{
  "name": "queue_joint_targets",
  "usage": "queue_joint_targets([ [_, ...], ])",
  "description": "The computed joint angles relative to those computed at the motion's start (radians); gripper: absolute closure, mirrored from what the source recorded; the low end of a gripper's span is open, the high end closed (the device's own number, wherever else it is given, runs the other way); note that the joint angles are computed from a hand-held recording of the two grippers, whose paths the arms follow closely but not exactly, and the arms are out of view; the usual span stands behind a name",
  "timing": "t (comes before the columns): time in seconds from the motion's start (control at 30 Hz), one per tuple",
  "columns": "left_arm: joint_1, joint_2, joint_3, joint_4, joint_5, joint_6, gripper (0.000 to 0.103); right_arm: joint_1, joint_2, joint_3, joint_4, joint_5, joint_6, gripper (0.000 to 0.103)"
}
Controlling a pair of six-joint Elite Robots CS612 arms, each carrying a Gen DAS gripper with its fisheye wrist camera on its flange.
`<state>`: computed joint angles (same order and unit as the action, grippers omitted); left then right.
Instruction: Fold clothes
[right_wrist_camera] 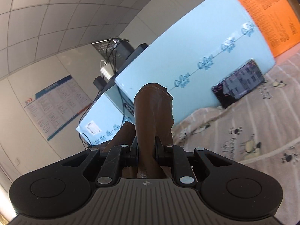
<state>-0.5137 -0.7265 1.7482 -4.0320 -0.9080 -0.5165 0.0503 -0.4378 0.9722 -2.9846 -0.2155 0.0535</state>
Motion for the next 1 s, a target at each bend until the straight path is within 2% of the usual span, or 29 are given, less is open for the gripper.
queue_joint_targets([
  [0.1,-0.001,-0.009,0.015,-0.056,0.099,0.036,0.083,0.038,0.01,-0.034,-0.01,0.014,0.016,0.089],
  [0.2,0.01,-0.011,0.016,-0.093,0.177,0.079,0.083,0.078,0.048,-0.105,-0.108,0.006,0.113,0.089],
  [0.3,0.036,-0.005,0.023,-0.103,0.198,0.054,0.083,0.112,0.07,-0.147,-0.164,-0.037,0.179,0.089],
  [0.4,0.063,0.016,0.027,-0.118,0.17,-0.024,0.083,0.136,0.079,-0.157,-0.147,-0.094,0.133,0.089],
  [0.5,0.073,0.012,0.048,-0.053,0.17,-0.087,0.083,0.153,0.078,-0.152,-0.054,-0.128,0.021,0.089],
  [0.57,0.075,0.009,0.056,-0.01,0.185,-0.105,0.083,0.16,0.096,-0.17,-0.027,-0.138,-0.003,0.089],
  [0.63,0.075,0.007,0.05,0.037,0.201,-0.102,0.083,0.167,0.107,-0.179,-0.005,-0.177,-0.037,0.089],
  [0.73,0.071,0.006,0.042,0.089,0.236,-0.071,0.082,0.176,0.12,-0.191,-0.031,-0.237,-0.087,0.089],
  [0.83,0.06,-0.003,0.044,0.183,0.311,-0.061,0.081,0.175,0.127,-0.201,-0.019,-0.258,-0.117,0.088],
  [0.93,0.056,-0.016,0.05,0.301,0.368,-0.115,0.074,0.177,0.125,-0.199,-0.01,-0.3,-0.142,0.082],
  [1.0,0.055,-0.026,0.054,0.378,0.395,-0.166,0.064,0.179,0.124,-0.193,-0.018,-0.335,-0.161,0.075],
])
